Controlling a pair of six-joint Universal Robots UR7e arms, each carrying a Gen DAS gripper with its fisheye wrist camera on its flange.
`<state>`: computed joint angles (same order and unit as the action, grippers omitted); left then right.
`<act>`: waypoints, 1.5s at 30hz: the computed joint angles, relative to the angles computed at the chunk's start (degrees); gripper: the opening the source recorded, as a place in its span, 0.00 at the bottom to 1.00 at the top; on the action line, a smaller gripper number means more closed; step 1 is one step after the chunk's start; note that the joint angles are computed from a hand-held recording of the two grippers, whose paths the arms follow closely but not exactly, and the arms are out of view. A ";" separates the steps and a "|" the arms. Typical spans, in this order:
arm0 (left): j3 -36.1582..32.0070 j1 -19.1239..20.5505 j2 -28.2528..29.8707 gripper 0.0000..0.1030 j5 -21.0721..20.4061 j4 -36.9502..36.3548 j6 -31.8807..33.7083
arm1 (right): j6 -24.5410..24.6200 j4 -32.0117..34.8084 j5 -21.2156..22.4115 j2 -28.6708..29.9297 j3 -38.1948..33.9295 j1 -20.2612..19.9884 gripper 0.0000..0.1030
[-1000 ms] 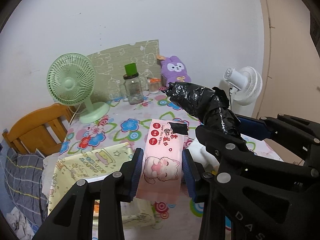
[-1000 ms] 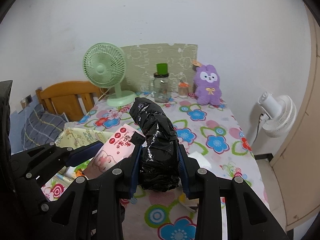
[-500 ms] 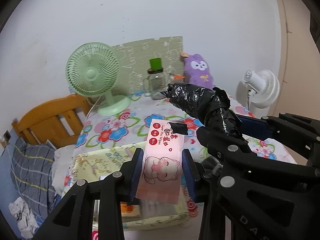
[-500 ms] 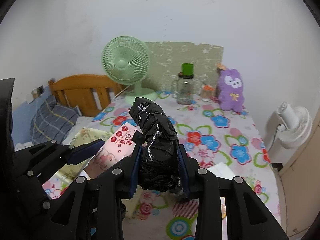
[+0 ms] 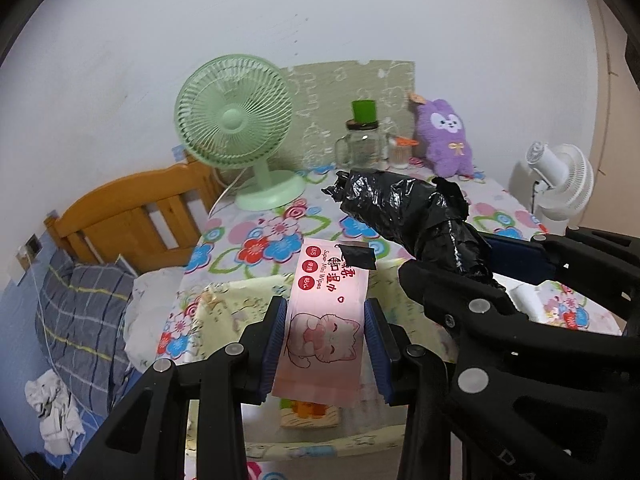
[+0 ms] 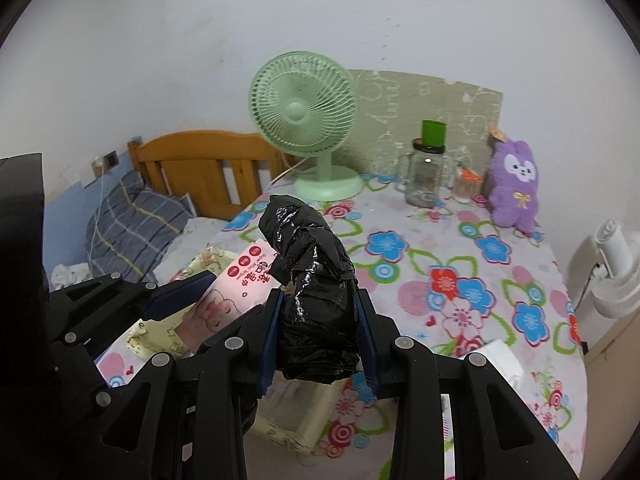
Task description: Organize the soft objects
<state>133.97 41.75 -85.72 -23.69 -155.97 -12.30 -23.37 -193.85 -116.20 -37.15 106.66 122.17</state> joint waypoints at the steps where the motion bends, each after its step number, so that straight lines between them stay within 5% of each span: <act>1: 0.00 0.42 -0.27 0.38 0.23 0.50 -0.38 | -0.01 0.71 0.30 0.38 -0.45 0.03 0.36; 24: -2.08 8.04 -2.20 0.42 -0.12 15.20 -11.03 | 1.50 14.26 3.78 6.31 -7.30 -0.98 0.36; 26: -2.17 8.29 -2.13 0.46 -0.05 16.00 -11.56 | 2.06 15.87 4.04 6.57 -7.94 -1.30 0.36; 28: -2.27 8.42 -2.13 0.60 0.04 16.79 -12.02 | 2.52 17.28 4.30 6.65 -8.43 -1.47 0.36; 31: -2.47 8.54 -2.17 0.65 0.55 18.45 -13.02 | 3.66 20.02 4.68 6.62 -9.09 -1.79 0.39; 39: -3.67 8.66 -2.41 0.70 -0.32 22.95 -15.90 | 4.39 20.15 2.26 6.49 -9.13 -1.81 0.68; 45: -3.44 7.38 -2.51 0.74 -0.54 22.89 -16.31 | 4.18 17.30 1.92 5.31 -7.63 -1.82 0.73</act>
<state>130.53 49.13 -88.23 -24.23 -133.08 -28.61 -19.19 -176.55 -114.29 -31.84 99.03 120.35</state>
